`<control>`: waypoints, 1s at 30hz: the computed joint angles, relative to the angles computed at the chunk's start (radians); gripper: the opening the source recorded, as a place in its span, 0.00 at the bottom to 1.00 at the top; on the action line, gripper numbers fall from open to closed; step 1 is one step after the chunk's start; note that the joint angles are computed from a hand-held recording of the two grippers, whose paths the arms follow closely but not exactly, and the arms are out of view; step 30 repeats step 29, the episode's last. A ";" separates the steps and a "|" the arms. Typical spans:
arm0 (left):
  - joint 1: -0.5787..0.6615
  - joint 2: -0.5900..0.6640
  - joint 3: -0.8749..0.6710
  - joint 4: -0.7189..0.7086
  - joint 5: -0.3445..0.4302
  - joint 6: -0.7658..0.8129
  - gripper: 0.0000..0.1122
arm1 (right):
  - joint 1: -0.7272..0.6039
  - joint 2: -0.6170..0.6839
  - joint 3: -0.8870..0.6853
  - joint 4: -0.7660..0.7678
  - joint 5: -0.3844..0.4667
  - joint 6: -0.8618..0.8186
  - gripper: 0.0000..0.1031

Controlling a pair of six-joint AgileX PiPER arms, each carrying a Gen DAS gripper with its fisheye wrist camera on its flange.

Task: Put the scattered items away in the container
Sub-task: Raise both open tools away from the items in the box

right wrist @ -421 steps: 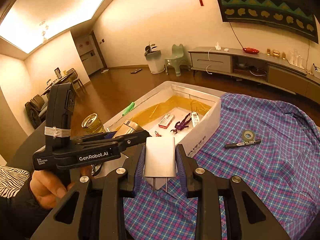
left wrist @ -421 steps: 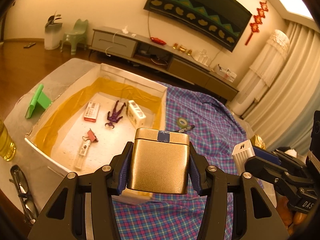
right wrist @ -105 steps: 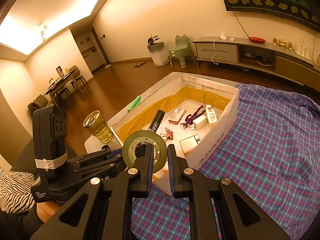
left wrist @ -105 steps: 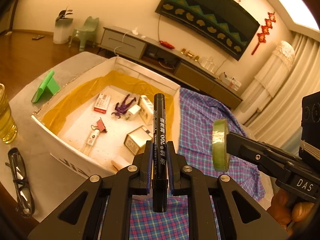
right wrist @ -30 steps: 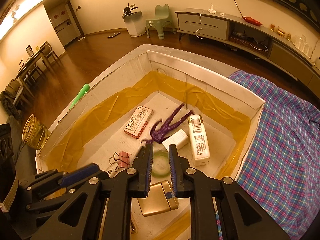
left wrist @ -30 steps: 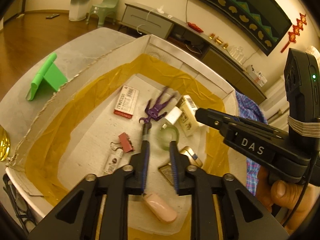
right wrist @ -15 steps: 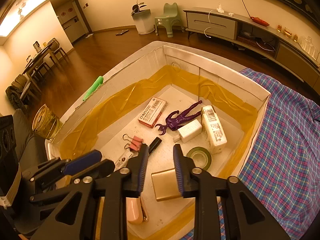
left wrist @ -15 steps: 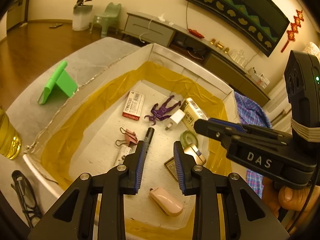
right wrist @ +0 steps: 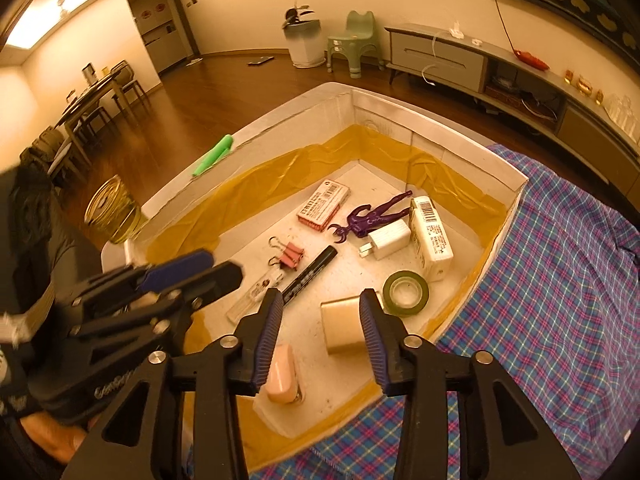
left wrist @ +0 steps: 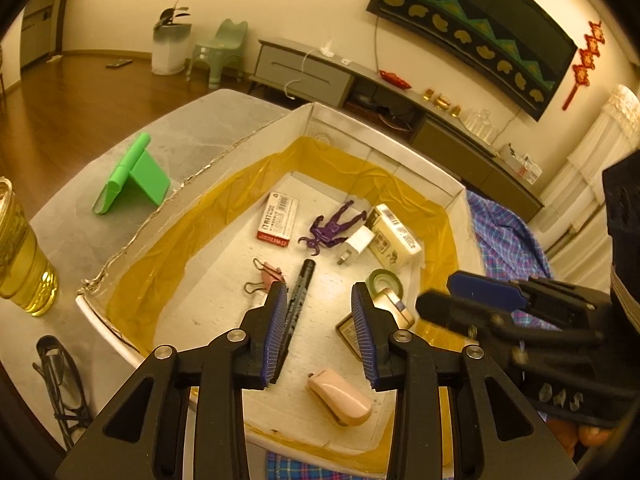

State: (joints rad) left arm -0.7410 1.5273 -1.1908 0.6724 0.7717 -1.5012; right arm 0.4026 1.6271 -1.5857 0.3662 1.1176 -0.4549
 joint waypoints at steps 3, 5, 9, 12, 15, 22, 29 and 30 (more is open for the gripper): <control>-0.014 -0.002 0.001 0.017 0.013 -0.018 0.32 | 0.013 -0.043 0.046 -0.008 -0.007 -0.026 0.43; -0.024 -0.002 0.001 0.030 0.022 -0.030 0.32 | 0.021 -0.069 0.075 -0.013 -0.013 -0.041 0.45; -0.049 0.001 -0.006 0.058 0.056 -0.045 0.36 | 0.022 -0.121 0.124 -0.017 -0.019 -0.073 0.47; -0.084 0.019 -0.033 0.106 0.129 -0.076 0.60 | 0.023 -0.163 0.155 -0.031 -0.029 -0.094 0.50; -0.108 0.033 -0.049 0.139 0.163 -0.101 0.65 | 0.026 -0.207 0.183 -0.055 -0.043 -0.112 0.55; -0.143 0.018 -0.024 0.203 0.148 -0.175 0.65 | 0.013 -0.263 0.248 -0.072 -0.054 -0.139 0.59; -0.142 0.019 -0.024 0.183 0.151 -0.177 0.65 | 0.013 -0.287 0.290 -0.070 -0.057 -0.145 0.59; -0.142 0.019 -0.024 0.183 0.151 -0.177 0.65 | 0.013 -0.287 0.290 -0.070 -0.057 -0.145 0.59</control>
